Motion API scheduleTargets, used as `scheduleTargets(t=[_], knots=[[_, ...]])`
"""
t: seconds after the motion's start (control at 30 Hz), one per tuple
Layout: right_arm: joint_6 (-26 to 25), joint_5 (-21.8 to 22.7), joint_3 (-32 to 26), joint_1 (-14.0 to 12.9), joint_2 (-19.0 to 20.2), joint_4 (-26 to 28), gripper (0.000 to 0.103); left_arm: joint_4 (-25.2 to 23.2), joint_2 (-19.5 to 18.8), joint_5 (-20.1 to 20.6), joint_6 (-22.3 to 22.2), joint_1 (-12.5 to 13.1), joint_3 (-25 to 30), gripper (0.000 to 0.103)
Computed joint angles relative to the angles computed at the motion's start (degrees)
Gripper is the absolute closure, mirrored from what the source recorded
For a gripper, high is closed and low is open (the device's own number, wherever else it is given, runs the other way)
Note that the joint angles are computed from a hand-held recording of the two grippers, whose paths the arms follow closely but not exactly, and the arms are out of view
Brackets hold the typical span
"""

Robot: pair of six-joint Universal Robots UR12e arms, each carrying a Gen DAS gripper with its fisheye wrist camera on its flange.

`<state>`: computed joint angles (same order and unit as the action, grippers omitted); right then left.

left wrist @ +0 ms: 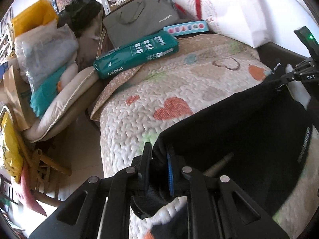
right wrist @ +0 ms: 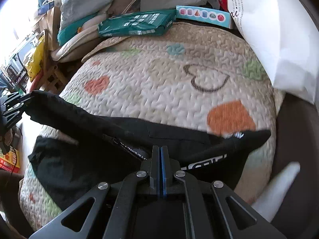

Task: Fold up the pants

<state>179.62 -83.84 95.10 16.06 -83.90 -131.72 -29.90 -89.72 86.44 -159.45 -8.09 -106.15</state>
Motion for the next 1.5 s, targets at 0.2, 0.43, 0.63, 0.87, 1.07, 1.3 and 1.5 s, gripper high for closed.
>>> scheduleTargets(t=[0.2, 0.43, 0.63, 0.87, 1.07, 1.3, 1.5], knots=[[2.29, -0.32, 5.73, 1.44, -5.16, 1.11, 0.102, 0.74, 5.63, 1.46, 1.66, -0.93, -6.67, 0.089], [2.69, -1.27, 9.38, 4.04, -8.02, 4.93, 0.102, 0.01, 9.16, 4.72, 1.0, -1.87, -12.46, 0.089], [2.14, -3.37, 10.36, 5.89, -8.21, 9.19, 0.102, 1.58, 10.2, 7.66, 2.27, -2.81, -16.04, 0.084], [2.26, -4.64, 10.21, 6.91, -7.92, 12.26, 0.101, 3.6, 12.76, 6.79, 3.11, -1.73, -18.4, 0.05], [2.04, -5.89, 10.12, 7.76, -7.98, 14.59, 0.096, 0.45, 15.92, -0.01, -1.97, 5.01, -18.9, 0.038], [5.02, -11.06, 11.11, 11.42, -9.87, 5.3, 0.044, 2.83, 16.27, -5.22, -21.08, 12.45, -18.48, 0.034], [9.14, -13.53, 6.76, 15.97, -5.35, 1.36, 0.044, 0.66, 14.95, -5.3, -28.07, 12.55, -17.89, 0.034]])
